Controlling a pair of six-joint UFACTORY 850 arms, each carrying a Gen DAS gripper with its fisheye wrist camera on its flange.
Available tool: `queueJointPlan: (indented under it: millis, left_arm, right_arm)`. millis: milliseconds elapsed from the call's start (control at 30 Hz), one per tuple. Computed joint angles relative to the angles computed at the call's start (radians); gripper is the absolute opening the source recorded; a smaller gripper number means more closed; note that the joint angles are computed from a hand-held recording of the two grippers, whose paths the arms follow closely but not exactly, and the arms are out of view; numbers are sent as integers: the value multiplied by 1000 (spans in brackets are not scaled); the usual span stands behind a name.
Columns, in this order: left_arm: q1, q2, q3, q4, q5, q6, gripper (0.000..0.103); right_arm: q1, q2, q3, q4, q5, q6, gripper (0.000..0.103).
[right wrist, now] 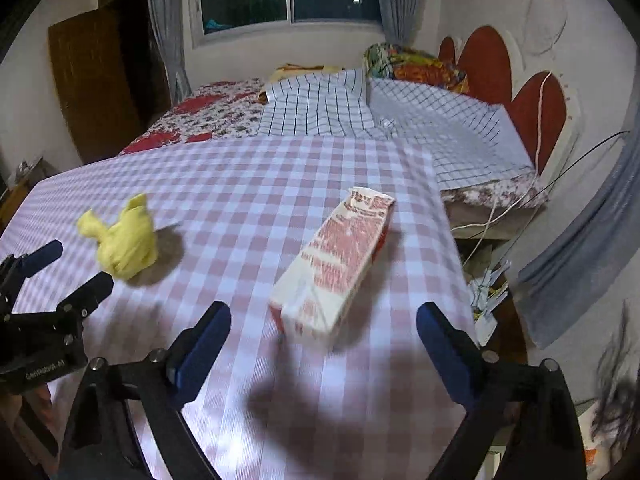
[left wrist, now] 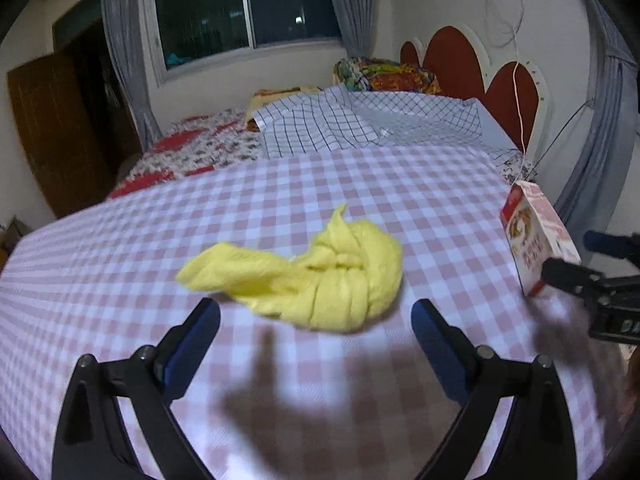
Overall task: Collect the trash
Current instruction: 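Grasp the yellow cloth with the left tool while the right tool grasps the milk carton, then carry the yellow cloth and milk carton over the black trash bin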
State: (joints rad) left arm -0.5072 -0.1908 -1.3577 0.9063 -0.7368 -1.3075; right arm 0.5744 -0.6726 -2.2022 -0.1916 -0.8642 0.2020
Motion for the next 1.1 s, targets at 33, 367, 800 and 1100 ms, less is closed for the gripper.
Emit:
queueJointPlan:
  millis: [33, 367, 800, 1100]
  left_arm:
    - [4, -5, -6, -2, 4, 2, 97]
    - [66, -26, -24, -168, 133, 121, 57]
    - [-50, 94, 76, 117, 67, -105, 47]
    - [-197, 152, 138, 219, -14, -213, 47]
  right_arm:
    - [-3, -30, -44, 14, -24, -14, 78]
    - [-39, -41, -34, 121, -8, -113, 40]
    - [-19, 234, 346, 29, 189, -98, 39]
    - [-18, 488, 642, -2, 306, -77, 39]
